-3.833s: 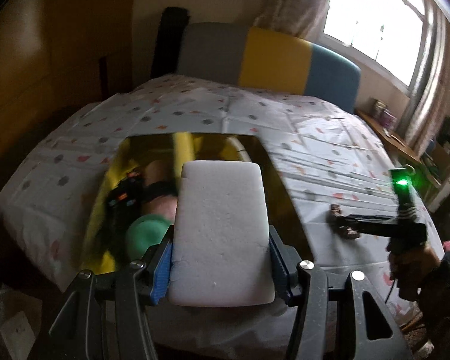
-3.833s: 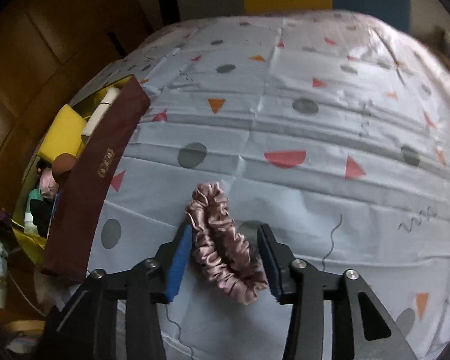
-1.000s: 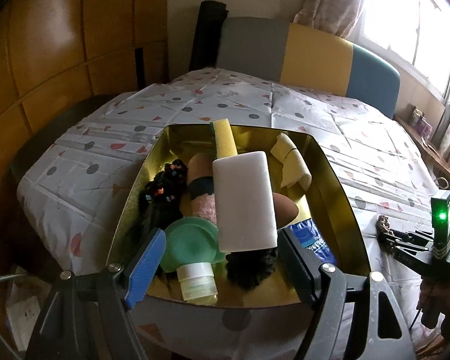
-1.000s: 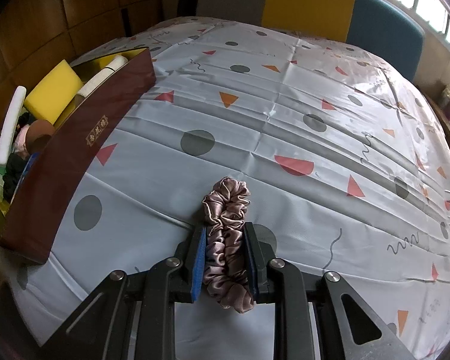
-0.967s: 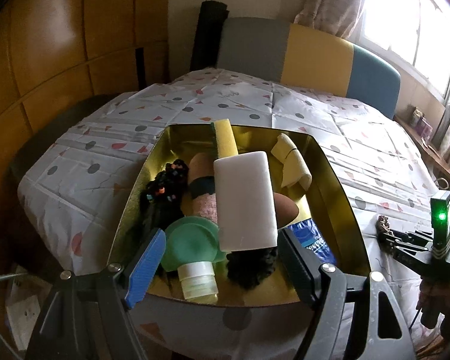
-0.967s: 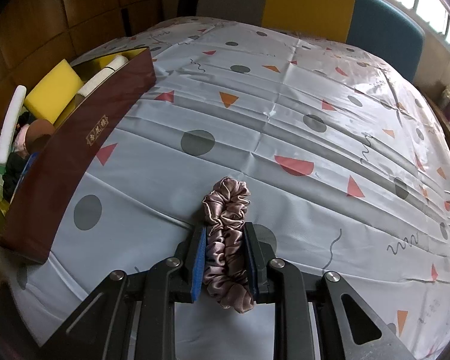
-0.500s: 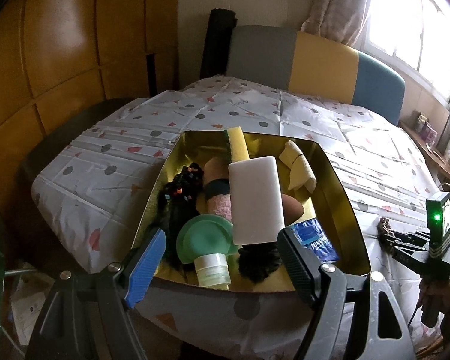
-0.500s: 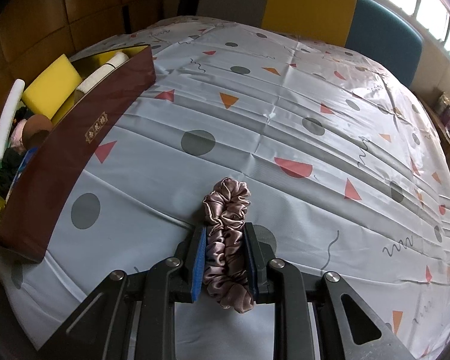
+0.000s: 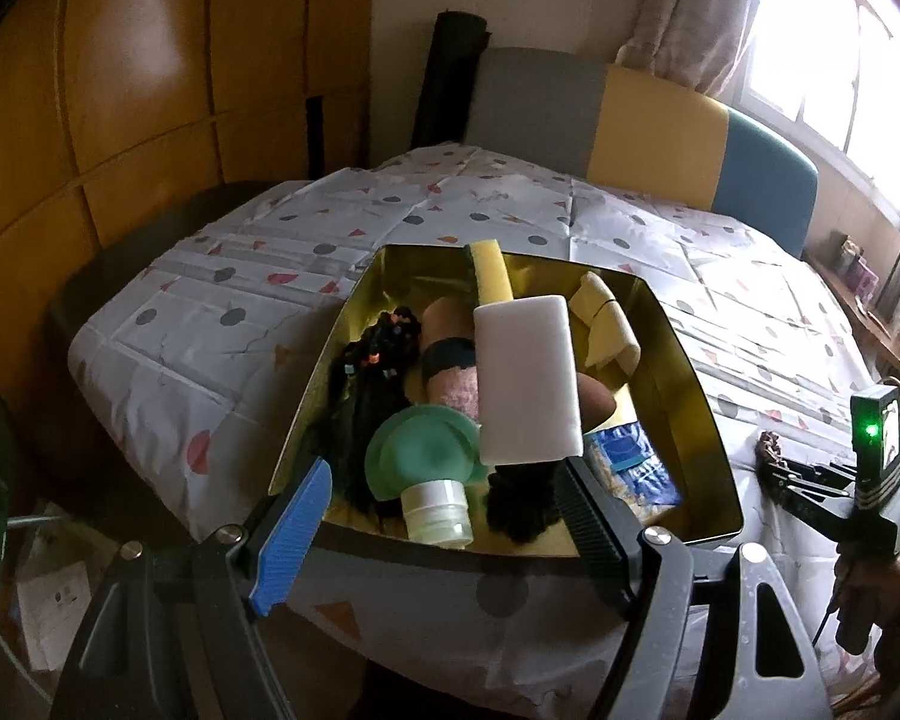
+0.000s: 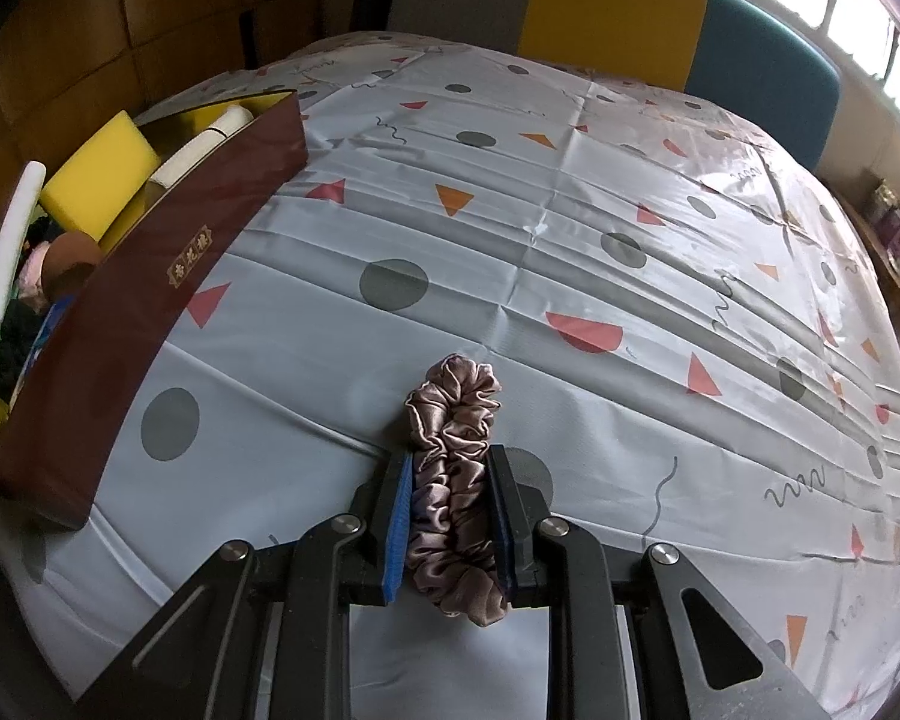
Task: Organize soft objects
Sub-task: 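Carry the pink scrunchie into the tray and open the right tool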
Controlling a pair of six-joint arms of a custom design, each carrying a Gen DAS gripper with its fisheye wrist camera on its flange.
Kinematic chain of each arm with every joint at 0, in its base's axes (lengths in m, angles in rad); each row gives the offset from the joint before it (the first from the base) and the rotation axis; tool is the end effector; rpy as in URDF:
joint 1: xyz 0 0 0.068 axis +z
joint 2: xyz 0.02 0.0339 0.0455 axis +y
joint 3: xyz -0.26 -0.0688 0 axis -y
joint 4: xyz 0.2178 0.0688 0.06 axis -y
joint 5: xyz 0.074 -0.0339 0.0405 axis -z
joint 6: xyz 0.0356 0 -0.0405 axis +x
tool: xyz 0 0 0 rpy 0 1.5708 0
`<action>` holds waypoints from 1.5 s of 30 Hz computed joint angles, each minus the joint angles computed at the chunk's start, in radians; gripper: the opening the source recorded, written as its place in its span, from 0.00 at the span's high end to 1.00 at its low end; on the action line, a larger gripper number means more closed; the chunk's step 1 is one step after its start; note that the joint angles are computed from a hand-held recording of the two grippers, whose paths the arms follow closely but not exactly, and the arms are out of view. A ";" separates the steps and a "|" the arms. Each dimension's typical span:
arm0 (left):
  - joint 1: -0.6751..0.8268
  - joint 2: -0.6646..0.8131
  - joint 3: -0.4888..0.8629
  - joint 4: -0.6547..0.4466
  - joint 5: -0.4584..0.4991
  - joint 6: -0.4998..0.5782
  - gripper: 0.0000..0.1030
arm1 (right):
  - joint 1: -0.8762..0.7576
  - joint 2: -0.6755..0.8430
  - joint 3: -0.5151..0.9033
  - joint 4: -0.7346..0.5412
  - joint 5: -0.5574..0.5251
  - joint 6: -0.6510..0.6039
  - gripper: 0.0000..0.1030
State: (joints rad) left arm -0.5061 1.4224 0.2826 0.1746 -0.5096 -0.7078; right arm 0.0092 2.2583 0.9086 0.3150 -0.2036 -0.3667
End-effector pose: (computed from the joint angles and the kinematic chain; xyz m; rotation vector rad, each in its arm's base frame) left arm 0.1719 -0.0754 0.1114 -0.4296 2.3337 0.0846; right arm 0.3468 0.0104 0.0215 -0.5524 2.5175 0.1332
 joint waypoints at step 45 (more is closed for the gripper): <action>0.124 -0.085 -0.142 0.099 0.109 0.044 0.24 | 0.423 -0.156 0.105 -0.170 0.014 0.415 0.81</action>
